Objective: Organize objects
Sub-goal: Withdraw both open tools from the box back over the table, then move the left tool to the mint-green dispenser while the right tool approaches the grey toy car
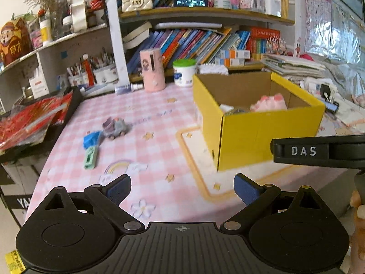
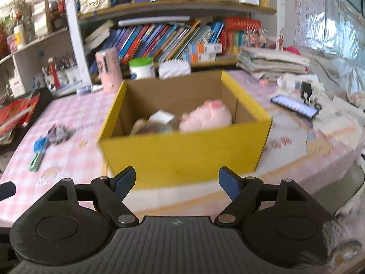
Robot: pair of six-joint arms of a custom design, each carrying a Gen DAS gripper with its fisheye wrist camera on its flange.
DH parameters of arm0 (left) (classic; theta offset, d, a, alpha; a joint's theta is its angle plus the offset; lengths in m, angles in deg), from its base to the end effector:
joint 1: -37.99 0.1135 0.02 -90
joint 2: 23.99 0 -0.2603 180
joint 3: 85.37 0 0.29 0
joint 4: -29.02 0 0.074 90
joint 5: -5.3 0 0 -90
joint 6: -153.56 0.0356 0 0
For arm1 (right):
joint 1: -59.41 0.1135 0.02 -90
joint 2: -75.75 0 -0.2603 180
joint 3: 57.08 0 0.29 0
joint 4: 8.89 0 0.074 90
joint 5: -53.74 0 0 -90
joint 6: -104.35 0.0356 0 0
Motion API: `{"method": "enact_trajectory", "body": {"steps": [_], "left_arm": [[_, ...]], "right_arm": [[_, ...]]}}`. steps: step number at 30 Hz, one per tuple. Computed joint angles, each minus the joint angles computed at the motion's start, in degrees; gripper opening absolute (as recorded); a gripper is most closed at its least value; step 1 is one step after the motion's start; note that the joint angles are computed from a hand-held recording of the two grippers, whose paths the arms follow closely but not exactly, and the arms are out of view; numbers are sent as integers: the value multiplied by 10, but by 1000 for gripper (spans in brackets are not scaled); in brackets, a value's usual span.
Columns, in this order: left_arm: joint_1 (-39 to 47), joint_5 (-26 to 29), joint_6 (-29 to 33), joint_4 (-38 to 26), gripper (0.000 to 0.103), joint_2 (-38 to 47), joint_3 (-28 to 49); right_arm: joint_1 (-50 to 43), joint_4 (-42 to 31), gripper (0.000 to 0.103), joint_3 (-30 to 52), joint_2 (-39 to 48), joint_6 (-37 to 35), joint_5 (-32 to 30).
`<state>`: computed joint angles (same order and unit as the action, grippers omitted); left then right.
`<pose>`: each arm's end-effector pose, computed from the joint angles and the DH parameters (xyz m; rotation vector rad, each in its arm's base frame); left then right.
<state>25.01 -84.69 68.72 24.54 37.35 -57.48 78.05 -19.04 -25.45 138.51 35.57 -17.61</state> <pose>0.2179 -0.0502 0.1147 0.3522 2.2059 -0.0746 0.2216 0.0627 0.1239 0.2169 2.2356 -0.0001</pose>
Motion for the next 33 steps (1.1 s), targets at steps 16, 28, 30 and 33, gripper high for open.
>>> {"method": "enact_trajectory", "body": {"steps": [16,28,30,33], "left_arm": [[182,108,105,-174,98,-209,-86],[311,180,176,-238,98,-267,-96],[329,189,186,-240,98,-265,-95],[355,205,201,-239,98,-254,-92]], "right_arm": [[227,-56,84,14,52,128,80],[305,-52,86,49,108,162,98],[314,-51,86,55,117,166,100],[325,-51,86,64,131,172,103]]}}
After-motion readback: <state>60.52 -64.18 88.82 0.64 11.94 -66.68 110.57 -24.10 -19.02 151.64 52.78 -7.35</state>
